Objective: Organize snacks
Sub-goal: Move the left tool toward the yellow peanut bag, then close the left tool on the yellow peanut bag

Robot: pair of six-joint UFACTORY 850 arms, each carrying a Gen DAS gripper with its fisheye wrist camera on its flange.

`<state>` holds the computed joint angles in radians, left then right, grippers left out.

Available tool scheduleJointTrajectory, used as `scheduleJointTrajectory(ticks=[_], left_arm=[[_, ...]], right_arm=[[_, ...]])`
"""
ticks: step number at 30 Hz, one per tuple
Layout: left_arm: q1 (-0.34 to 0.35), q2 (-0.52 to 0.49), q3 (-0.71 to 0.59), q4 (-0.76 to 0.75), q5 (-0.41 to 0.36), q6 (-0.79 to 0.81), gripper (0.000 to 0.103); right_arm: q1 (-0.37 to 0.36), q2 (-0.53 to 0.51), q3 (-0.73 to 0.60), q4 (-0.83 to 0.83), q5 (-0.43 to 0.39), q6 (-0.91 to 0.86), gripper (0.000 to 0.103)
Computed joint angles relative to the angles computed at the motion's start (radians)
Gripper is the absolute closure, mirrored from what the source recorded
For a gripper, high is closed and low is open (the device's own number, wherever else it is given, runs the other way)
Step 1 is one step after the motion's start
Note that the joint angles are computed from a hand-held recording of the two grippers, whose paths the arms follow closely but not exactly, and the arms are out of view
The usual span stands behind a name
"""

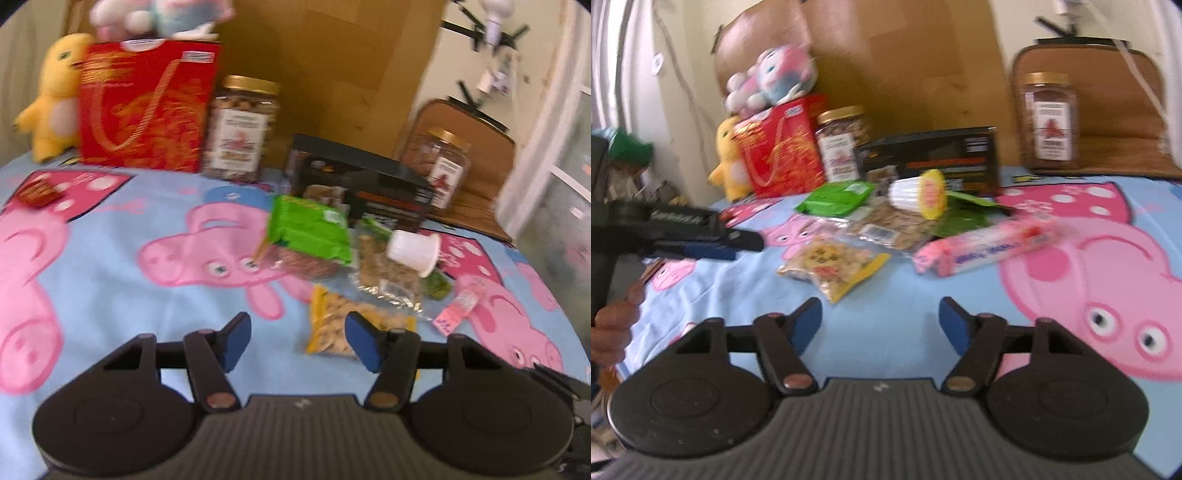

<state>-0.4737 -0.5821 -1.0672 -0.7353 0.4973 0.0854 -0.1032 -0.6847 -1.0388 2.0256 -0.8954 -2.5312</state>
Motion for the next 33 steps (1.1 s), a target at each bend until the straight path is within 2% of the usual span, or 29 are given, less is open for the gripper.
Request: scheduleJointTrajectory(ticks=[3,6,8,10,11,14,15,21,25,30,33], left_arm=[[0.020,-0.037,-0.040,0.129,-0.032,-0.067,0.045],[0.043,-0.071,-0.074,0.273,-0.076,-0.211,0.043],[0.047,-0.084,-0.081,0.362,-0.079,-0.293,0.045],[0.046,-0.098,-0.093,0.418,-0.090,-0.342,0.058],[0.040,-0.100,-0.088,0.407,-0.072,-0.338,0.059],[0.028,-0.084,-0.070,0.366,-0.067,-0.331,0.068],[0.028,-0.073,-0.059,0.375,-0.069,-0.355,0.071],[0.012,-0.017,0.010,0.398,-0.028,-0.420,0.073],[-0.001,0.009,0.014,0.352,-0.012,-0.355,0.074],[-0.004,0.006,-0.030,0.311,0.010,-0.269,0.074],[0.000,-0.019,-0.070,0.311,0.012,-0.247,0.074]], right_arm=[[0.026,-0.013,-0.044,-0.074,0.038,0.050,0.035],[0.043,-0.038,-0.099,-0.165,0.067,0.166,0.035],[0.055,-0.047,-0.119,-0.197,0.076,0.200,0.035],[0.069,-0.051,-0.124,-0.189,0.087,0.164,0.036],[0.074,-0.052,-0.126,-0.187,0.089,0.146,0.040],[0.081,-0.051,-0.130,-0.180,0.107,0.103,0.075],[0.077,-0.052,-0.137,-0.206,0.109,0.130,0.079],[0.052,-0.029,-0.108,-0.237,0.041,0.119,0.080],[0.041,-0.007,-0.079,-0.197,-0.002,0.021,0.081],[0.032,-0.004,-0.097,-0.146,-0.054,0.013,0.081],[0.036,-0.007,-0.112,-0.111,-0.054,-0.004,0.081]])
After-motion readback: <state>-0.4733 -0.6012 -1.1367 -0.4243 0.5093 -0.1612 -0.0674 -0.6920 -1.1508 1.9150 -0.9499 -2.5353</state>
